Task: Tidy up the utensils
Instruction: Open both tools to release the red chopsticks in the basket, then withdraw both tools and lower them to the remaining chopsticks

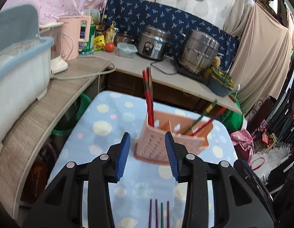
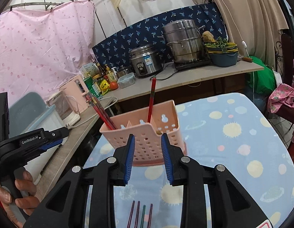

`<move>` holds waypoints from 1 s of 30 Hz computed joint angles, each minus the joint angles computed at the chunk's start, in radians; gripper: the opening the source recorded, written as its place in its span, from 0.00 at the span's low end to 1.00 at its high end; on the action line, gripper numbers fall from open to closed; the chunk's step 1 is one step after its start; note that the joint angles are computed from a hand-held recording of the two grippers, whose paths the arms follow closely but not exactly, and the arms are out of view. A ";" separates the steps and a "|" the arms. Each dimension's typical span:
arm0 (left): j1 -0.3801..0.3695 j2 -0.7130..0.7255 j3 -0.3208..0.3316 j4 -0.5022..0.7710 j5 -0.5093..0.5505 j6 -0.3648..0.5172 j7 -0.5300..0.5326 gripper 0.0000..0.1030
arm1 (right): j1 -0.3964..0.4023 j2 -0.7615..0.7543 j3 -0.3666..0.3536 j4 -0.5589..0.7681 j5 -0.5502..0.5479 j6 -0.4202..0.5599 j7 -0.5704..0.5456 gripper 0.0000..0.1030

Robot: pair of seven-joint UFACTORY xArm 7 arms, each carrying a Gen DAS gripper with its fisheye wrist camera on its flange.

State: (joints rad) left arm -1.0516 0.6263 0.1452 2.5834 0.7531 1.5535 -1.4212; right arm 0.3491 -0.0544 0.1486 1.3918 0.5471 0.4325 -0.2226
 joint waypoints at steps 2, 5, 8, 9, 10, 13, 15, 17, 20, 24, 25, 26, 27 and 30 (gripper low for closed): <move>-0.013 -0.064 -0.022 -0.128 0.001 -0.032 -0.048 0.35 | 0.003 -0.040 -0.003 -0.063 0.010 0.008 -0.017 0.28; -0.013 -0.117 -0.078 -0.246 0.006 -0.057 -0.102 0.35 | 0.016 -0.104 -0.015 -0.163 0.022 0.022 -0.034 0.28; -0.010 -0.134 -0.131 -0.308 0.004 -0.058 -0.129 0.35 | 0.028 -0.166 -0.029 -0.255 0.017 0.041 -0.040 0.28; -0.010 -0.138 -0.144 -0.325 0.001 -0.057 -0.137 0.35 | 0.034 -0.185 -0.035 -0.281 0.017 0.051 -0.042 0.28; -0.011 -0.143 -0.158 -0.345 -0.004 -0.059 -0.148 0.35 | 0.041 -0.206 -0.042 -0.310 0.019 0.063 -0.048 0.28; -0.007 -0.147 -0.190 -0.383 -0.024 -0.072 -0.160 0.35 | 0.053 -0.264 -0.051 -0.391 0.002 0.088 -0.046 0.28; -0.009 -0.149 -0.207 -0.411 -0.041 -0.078 -0.171 0.35 | 0.059 -0.303 -0.053 -0.440 -0.017 0.102 -0.041 0.28; -0.007 -0.158 -0.223 -0.451 -0.058 -0.095 -0.184 0.35 | 0.069 -0.335 -0.059 -0.479 -0.028 0.114 -0.040 0.28; -0.008 -0.164 -0.244 -0.495 -0.077 -0.117 -0.210 0.35 | 0.084 -0.385 -0.063 -0.540 -0.040 0.136 -0.035 0.28; -0.009 -0.180 -0.268 -0.560 -0.099 -0.153 -0.246 0.35 | 0.100 -0.426 -0.057 -0.592 -0.072 0.145 -0.024 0.28; -0.009 -0.180 -0.274 -0.567 -0.105 -0.157 -0.249 0.35 | 0.108 -0.434 -0.059 -0.602 -0.073 0.152 -0.024 0.28; -0.010 -0.178 -0.279 -0.575 -0.112 -0.160 -0.254 0.35 | 0.114 -0.438 -0.062 -0.609 -0.073 0.157 -0.023 0.28; -0.010 -0.178 -0.284 -0.583 -0.120 -0.165 -0.259 0.35 | 0.120 -0.444 -0.063 -0.618 -0.074 0.162 -0.024 0.28; -0.010 -0.177 -0.296 -0.607 -0.143 -0.185 -0.270 0.35 | 0.125 -0.464 -0.051 -0.645 -0.097 0.164 -0.014 0.28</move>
